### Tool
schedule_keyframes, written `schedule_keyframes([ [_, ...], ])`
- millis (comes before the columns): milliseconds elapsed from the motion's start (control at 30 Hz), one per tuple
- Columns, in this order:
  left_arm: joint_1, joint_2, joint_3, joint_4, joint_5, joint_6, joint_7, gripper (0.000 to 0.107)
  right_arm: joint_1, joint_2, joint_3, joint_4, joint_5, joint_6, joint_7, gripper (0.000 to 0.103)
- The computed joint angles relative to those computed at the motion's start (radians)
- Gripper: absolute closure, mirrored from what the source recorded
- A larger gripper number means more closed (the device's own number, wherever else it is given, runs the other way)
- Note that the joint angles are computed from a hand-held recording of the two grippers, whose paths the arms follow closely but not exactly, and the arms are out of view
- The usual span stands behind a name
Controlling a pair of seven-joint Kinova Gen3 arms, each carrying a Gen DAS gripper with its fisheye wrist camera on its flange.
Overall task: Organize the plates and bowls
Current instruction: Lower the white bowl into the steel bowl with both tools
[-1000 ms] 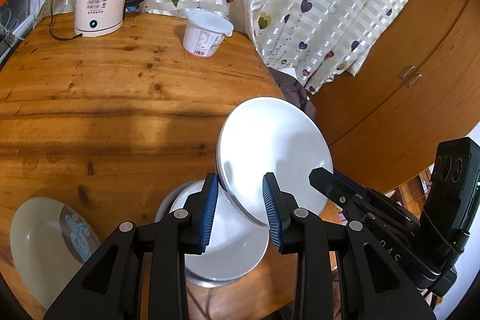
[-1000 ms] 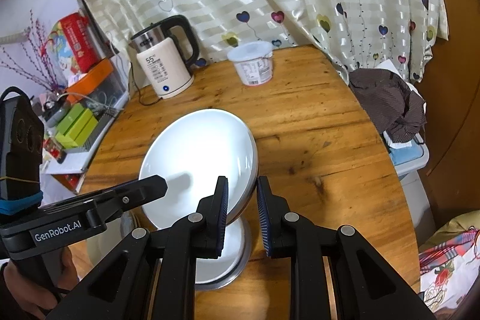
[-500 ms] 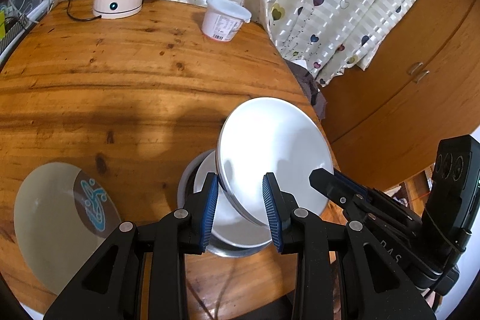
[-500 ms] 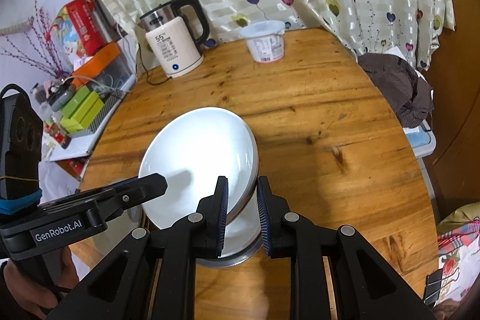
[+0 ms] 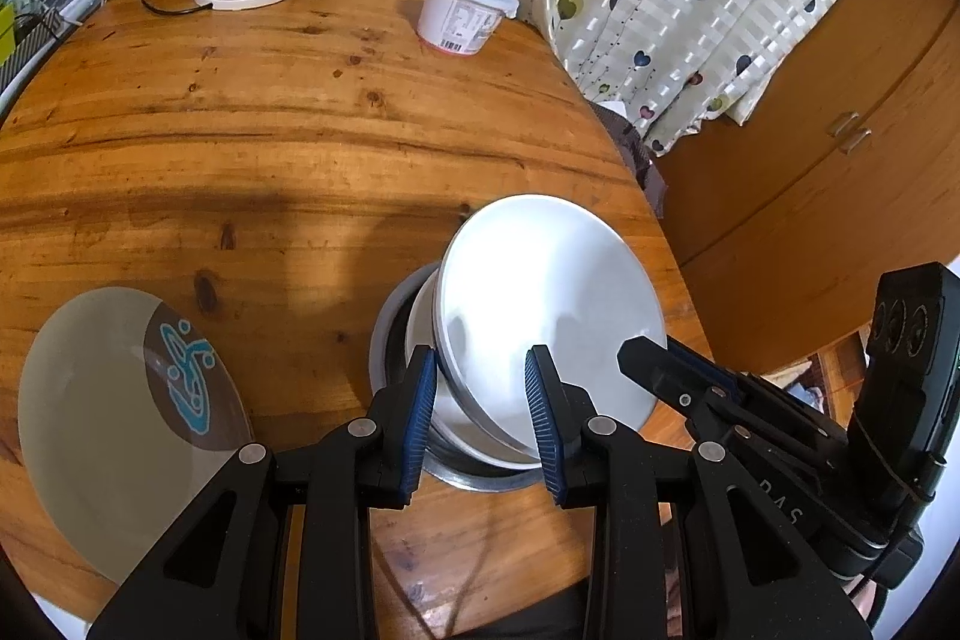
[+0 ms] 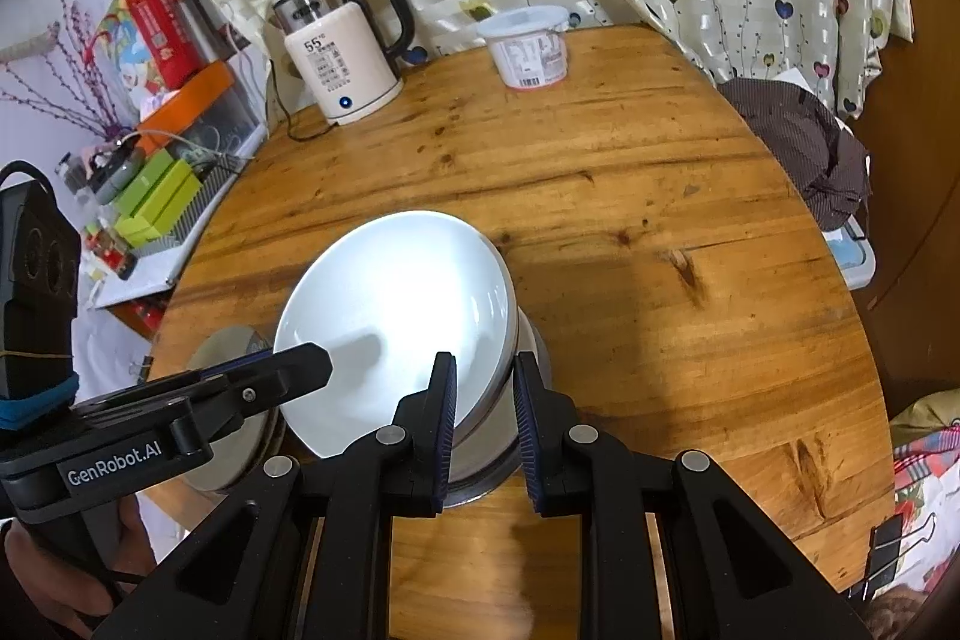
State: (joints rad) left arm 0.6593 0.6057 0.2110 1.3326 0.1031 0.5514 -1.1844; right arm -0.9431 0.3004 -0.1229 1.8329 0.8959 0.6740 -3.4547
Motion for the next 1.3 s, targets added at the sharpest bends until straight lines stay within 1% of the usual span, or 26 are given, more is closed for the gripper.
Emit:
schedule_keyframes([
  [467, 0.007, 0.027, -0.007, -0.029, -0.001, 0.039, 0.011, 0.076, 0.013, 0.012, 0.013, 0.010, -0.041, -0.044, 0.038, 0.084],
  [567, 0.009, 0.029, -0.008, -0.033, -0.003, 0.039, 0.013, 0.076, 0.016, 0.017, 0.015, 0.006, -0.055, -0.053, 0.053, 0.082],
  [1000, 0.005, 0.029, -0.005, -0.029, -0.003, 0.033, 0.012, 0.076, 0.008, 0.026, 0.032, 0.004, -0.080, -0.059, 0.082, 0.082],
  [1300, 0.000, 0.023, -0.007, -0.010, 0.000, 0.011, 0.007, 0.076, -0.005, 0.024, 0.037, 0.006, -0.057, -0.043, 0.071, 0.082],
])
